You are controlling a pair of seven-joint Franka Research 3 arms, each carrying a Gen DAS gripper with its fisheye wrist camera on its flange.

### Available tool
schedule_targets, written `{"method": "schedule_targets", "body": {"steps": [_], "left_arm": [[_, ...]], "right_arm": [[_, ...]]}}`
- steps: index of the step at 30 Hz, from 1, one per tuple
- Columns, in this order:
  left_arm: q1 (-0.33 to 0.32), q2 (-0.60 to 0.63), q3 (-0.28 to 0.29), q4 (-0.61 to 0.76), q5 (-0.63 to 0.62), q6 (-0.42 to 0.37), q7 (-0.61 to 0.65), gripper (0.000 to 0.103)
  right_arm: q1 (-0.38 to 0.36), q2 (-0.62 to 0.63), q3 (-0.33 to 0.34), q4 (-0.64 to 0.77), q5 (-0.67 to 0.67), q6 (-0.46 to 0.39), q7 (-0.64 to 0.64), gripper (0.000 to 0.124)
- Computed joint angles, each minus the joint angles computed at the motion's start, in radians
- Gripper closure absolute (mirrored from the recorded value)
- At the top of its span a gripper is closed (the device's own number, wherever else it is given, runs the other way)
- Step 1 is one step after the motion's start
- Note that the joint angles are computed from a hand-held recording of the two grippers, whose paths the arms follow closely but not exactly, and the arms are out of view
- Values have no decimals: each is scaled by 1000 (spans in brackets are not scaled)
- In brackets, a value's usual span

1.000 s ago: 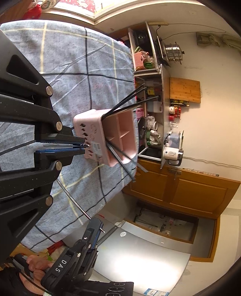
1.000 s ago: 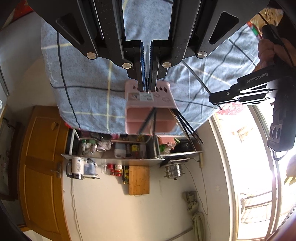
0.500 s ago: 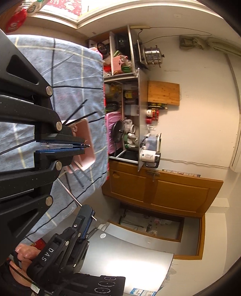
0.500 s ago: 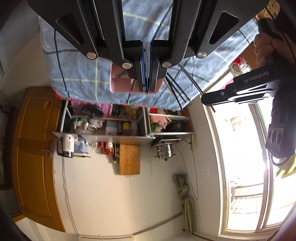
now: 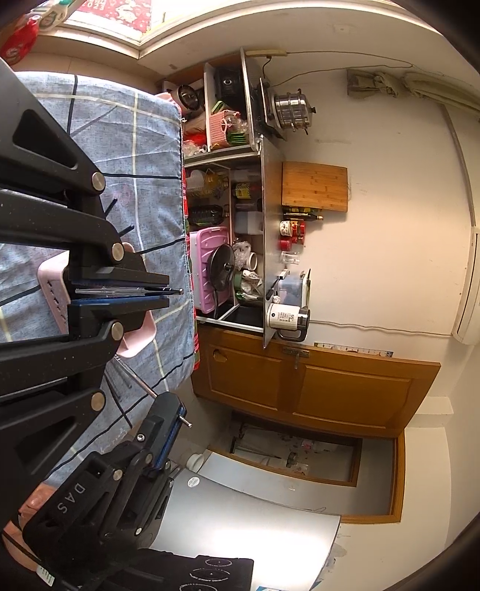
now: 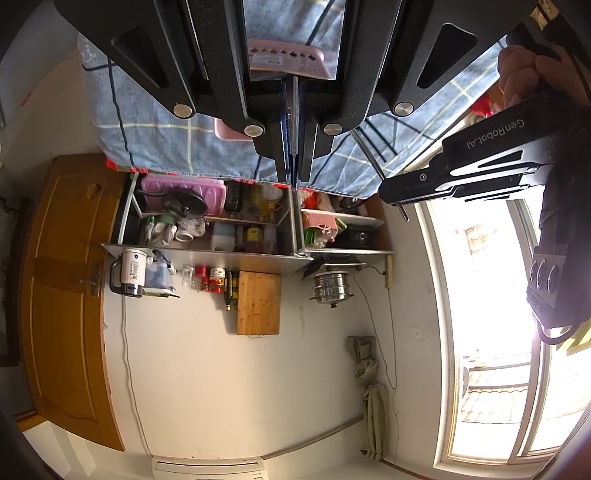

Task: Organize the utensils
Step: 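Lower the metal chopsticks into the basket and open both tools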

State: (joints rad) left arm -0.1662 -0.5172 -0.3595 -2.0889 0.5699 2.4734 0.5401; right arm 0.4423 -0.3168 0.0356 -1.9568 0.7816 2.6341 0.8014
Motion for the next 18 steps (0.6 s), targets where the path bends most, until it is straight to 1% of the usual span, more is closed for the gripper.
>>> {"method": "schedule_targets", "body": {"steps": [5, 11, 16, 18], "left_arm": [[6, 25, 16, -28, 1, 36, -5, 100], [4, 52, 27, -62, -4, 55, -6, 99], [-5, 72, 33, -81, -13, 65, 1, 99], [-4, 79, 32, -85, -9, 62, 2, 99]], "right_arm": [[-2, 30, 7, 7, -10, 11, 3, 120], [-10, 63, 19, 6, -36, 14, 5, 120], [-20, 84, 26, 0, -64, -2, 25, 120], [-22, 86, 29, -3, -68, 12, 20, 120]]}}
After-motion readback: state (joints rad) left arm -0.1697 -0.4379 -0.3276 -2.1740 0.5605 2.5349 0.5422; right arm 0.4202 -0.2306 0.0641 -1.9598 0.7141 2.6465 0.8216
